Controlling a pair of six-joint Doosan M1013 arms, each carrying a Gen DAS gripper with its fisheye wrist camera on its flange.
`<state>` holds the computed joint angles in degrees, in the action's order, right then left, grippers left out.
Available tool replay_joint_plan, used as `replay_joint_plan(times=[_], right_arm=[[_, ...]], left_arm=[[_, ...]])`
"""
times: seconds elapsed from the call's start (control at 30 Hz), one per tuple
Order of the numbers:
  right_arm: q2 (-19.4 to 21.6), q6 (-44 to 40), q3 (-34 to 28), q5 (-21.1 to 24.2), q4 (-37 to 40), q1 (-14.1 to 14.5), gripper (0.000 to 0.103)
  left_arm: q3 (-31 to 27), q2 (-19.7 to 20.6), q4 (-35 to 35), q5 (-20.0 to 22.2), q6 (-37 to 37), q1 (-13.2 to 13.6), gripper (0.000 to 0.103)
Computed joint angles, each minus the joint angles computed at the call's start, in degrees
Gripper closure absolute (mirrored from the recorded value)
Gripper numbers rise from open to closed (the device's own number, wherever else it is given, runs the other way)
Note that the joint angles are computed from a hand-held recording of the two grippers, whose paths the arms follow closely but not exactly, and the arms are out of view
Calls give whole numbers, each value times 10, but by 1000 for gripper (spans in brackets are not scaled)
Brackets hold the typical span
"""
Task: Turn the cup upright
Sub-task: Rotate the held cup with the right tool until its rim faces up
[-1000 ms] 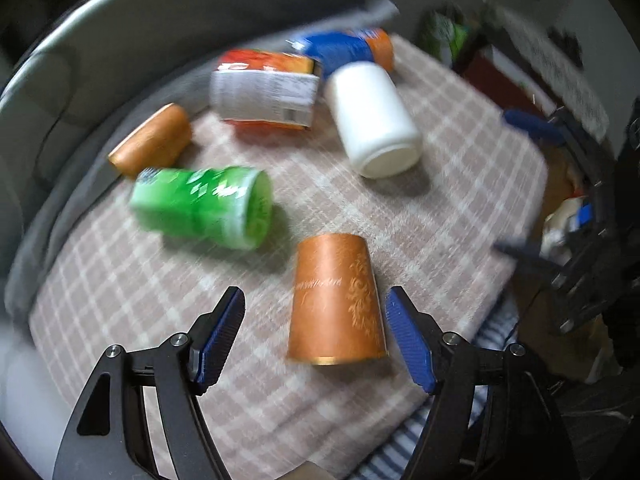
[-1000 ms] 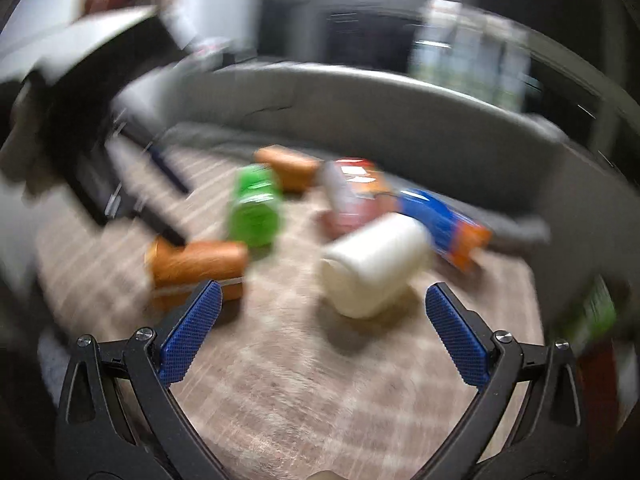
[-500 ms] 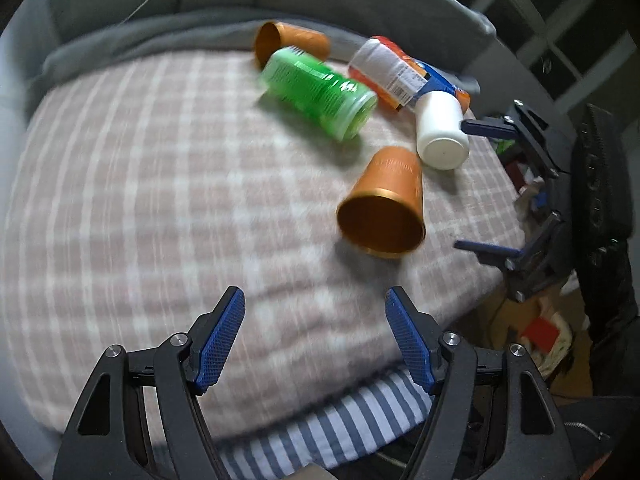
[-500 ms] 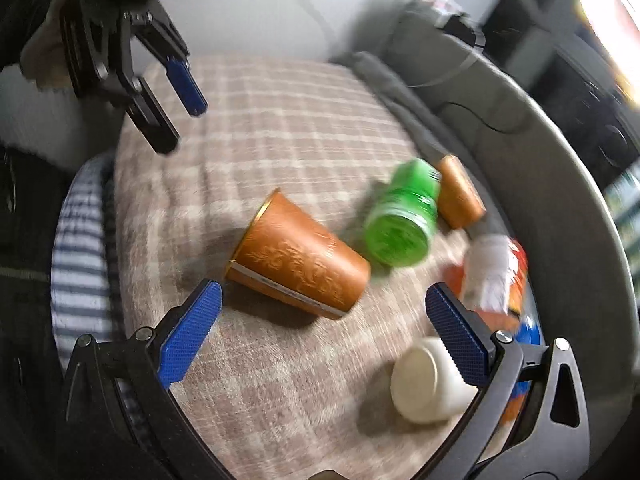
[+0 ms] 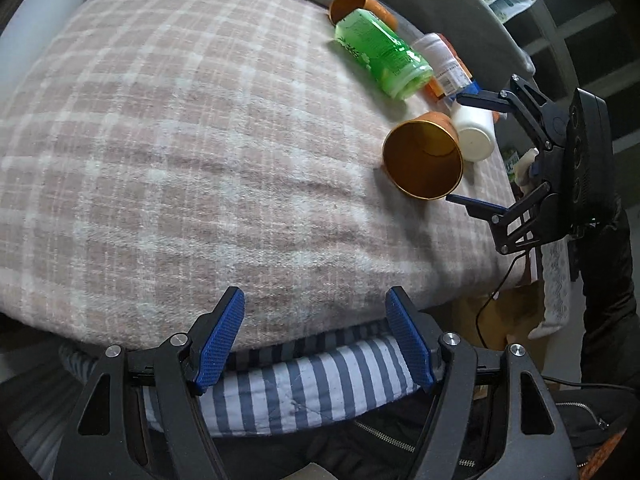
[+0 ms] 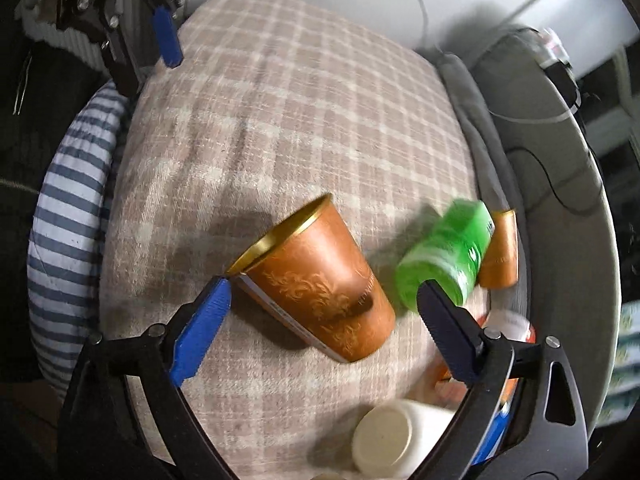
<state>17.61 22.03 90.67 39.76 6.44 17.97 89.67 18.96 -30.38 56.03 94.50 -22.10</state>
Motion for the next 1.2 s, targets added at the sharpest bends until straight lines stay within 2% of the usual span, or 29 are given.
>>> replay_joint_plan(times=[0.17,0.3,0.4,0.7,0.9,1.2], right_arm=[[15,-22,-18,13,-17,11,11],[27,-16,-31,18,-43,20,26],[38,-10,-43,24,-61,26,28],[53,56,-73,42,-26,17,30],[47,117,-64,15,12,3,30],[21,183,-16,-68,75,-13,33]], left_arm=[[5,-6,-12,-10,0,9,30],[10,-9,-25,-15,3,16,30],[14,-10,-32,-15,4,21,30],[12,-10,-29,-26,8,24,30],[5,-9,-15,-48,19,14,30],[-9,-7,28,-87,39,-11,30]])
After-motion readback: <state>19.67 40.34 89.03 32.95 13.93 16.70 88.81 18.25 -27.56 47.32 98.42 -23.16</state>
